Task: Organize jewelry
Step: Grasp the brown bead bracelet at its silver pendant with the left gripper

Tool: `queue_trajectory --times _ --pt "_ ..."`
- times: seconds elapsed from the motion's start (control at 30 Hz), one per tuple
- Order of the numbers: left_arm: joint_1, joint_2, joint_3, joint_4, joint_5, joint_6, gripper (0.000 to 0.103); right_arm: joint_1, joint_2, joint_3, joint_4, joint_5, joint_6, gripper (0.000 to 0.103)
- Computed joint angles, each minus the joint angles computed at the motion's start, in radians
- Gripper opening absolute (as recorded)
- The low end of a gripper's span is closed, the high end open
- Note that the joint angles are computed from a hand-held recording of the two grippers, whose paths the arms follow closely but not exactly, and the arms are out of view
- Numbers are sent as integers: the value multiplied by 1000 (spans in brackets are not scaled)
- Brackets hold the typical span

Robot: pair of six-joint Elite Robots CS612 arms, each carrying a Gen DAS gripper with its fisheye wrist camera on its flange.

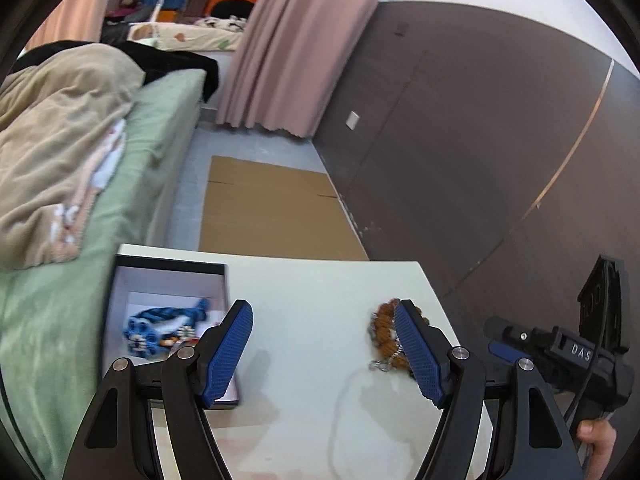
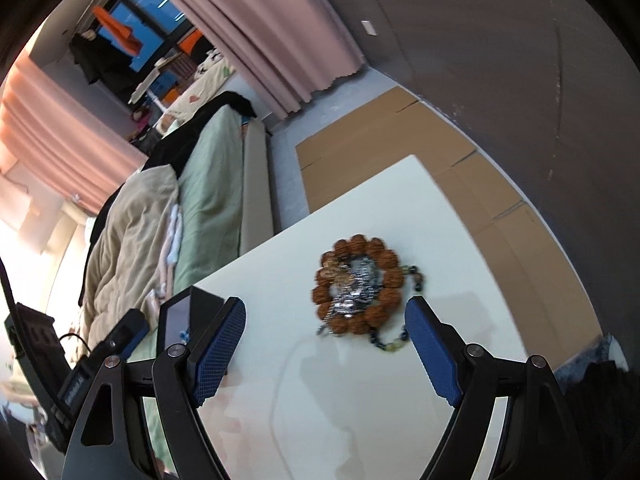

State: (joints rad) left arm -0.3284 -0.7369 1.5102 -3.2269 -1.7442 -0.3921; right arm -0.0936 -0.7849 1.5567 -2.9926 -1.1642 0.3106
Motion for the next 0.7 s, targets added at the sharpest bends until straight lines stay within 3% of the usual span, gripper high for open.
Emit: queue_trajectory --times 0.13,0.4,0.57,0.7 --pt "-14 5 -17 25 -13 30 73 -14 -3 4 8 -4 25 82" --pt "-37 22 -82 155 -69 60 52 -46 4 0 25 -2 113 82" --pt "-52 48 -146 262 -89 65 32 -61 8 -8 58 22 129 82" --pt "-63 71 -193 336 -95 70 25 -69 10 -10 57 37 145 82"
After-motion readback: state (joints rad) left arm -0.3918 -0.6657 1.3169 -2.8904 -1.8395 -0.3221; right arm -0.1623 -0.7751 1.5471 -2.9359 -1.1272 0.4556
